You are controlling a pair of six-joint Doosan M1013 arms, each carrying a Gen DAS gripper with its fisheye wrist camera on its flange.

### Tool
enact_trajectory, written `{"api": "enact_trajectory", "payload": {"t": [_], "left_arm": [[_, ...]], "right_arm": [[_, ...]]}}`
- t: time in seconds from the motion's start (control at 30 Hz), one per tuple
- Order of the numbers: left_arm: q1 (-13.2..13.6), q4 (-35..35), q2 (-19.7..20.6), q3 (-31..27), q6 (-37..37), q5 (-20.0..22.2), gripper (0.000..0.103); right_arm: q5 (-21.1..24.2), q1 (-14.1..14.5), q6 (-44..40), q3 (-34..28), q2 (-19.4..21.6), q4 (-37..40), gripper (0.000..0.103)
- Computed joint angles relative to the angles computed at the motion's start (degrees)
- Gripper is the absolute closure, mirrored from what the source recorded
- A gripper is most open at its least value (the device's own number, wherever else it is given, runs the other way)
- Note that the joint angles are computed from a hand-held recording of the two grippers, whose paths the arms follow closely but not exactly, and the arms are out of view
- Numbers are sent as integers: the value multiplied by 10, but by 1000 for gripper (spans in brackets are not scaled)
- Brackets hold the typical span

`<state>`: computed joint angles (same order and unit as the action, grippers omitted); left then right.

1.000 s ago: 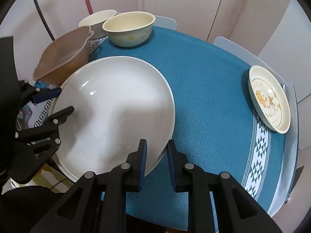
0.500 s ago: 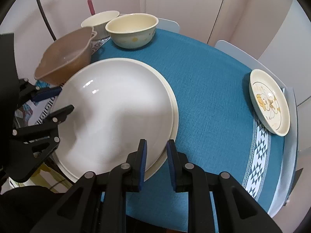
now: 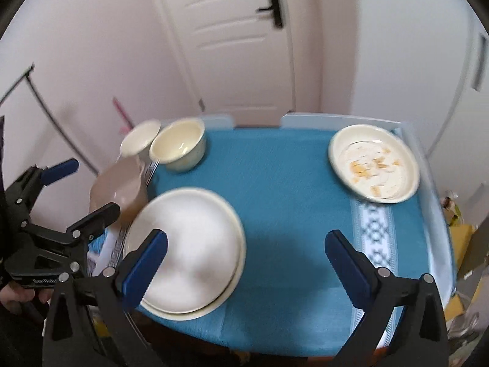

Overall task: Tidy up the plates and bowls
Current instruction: 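Grasp the rim of the small duck-print plate with both grippers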

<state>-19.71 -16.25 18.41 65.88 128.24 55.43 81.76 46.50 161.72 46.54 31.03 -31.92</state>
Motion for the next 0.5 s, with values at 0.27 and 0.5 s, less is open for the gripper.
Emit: {"api": "enact_trajectory", "payload": {"t": [0.27, 0.5], "left_arm": [[-27, -82, 53, -101, 73, 82, 0], [-61, -133, 139, -234, 70, 171, 0]], "right_arm": [[88, 16, 91, 31, -34, -88, 1], [145, 1, 133, 64, -66, -105, 0]]}}
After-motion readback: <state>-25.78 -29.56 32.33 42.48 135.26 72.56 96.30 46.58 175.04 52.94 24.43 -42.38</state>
